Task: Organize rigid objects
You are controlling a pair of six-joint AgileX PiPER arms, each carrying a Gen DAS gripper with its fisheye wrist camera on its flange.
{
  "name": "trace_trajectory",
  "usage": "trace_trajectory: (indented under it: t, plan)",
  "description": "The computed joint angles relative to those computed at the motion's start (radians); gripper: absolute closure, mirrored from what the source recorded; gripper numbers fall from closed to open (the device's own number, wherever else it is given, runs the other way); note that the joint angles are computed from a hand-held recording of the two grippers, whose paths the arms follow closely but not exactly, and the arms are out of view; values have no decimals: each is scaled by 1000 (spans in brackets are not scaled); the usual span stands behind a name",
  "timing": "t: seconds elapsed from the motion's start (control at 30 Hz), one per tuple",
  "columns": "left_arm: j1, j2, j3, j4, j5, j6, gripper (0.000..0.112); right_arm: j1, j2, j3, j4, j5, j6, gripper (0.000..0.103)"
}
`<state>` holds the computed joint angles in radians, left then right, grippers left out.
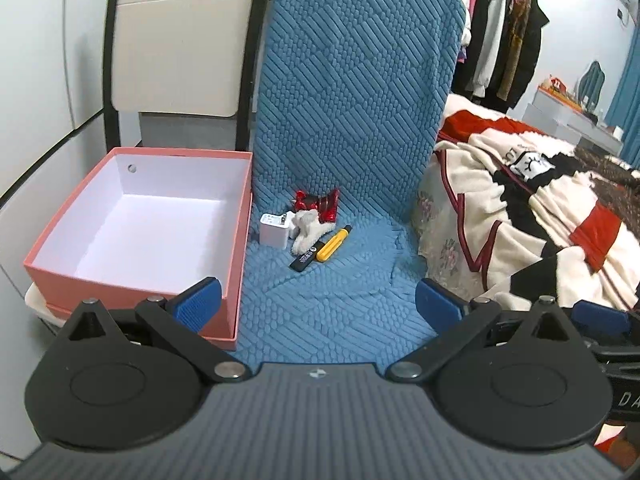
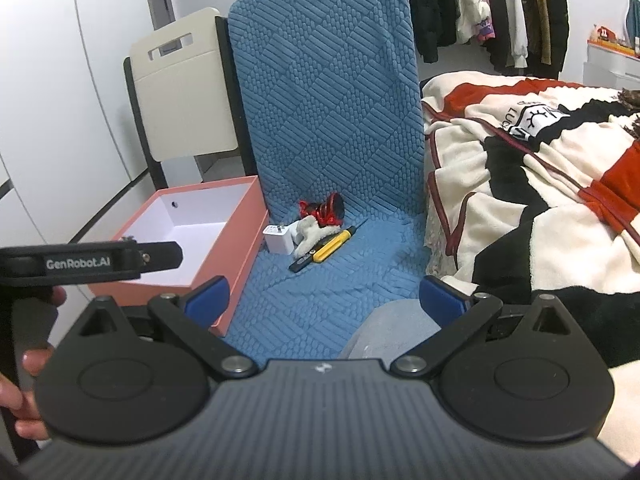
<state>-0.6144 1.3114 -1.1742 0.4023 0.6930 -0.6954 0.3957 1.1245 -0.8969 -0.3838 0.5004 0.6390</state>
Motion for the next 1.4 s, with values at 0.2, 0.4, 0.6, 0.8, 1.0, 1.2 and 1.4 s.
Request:
trace_trajectory:
  t: [0.2, 0.4, 0.6, 0.8, 1.0, 1.2, 1.4]
  plan:
    - [8, 98, -35, 65, -51, -45, 9, -73, 78, 0, 59, -64, -60, 0]
    - [57, 155, -52, 15, -89, -6, 9, -103, 125, -9, 120, -100, -117, 0]
    - [76, 194, -50, 5, -117, -5, 9, -107, 169, -19, 126, -122, -126, 0]
    - [78, 199, -38, 14, -126, -16, 9, -105, 179, -20, 112, -132, -104, 0]
    - [81, 191, -35, -6, -114, -1, 9, -100, 176, -21, 104, -129, -89, 0]
    - [82, 182, -40, -25, -108, 19, 9, -85, 167, -31, 85, -100, -65, 0]
    - [86, 169, -55, -74, -73, 65, 9, -65, 151, -41, 63, -75, -39, 0]
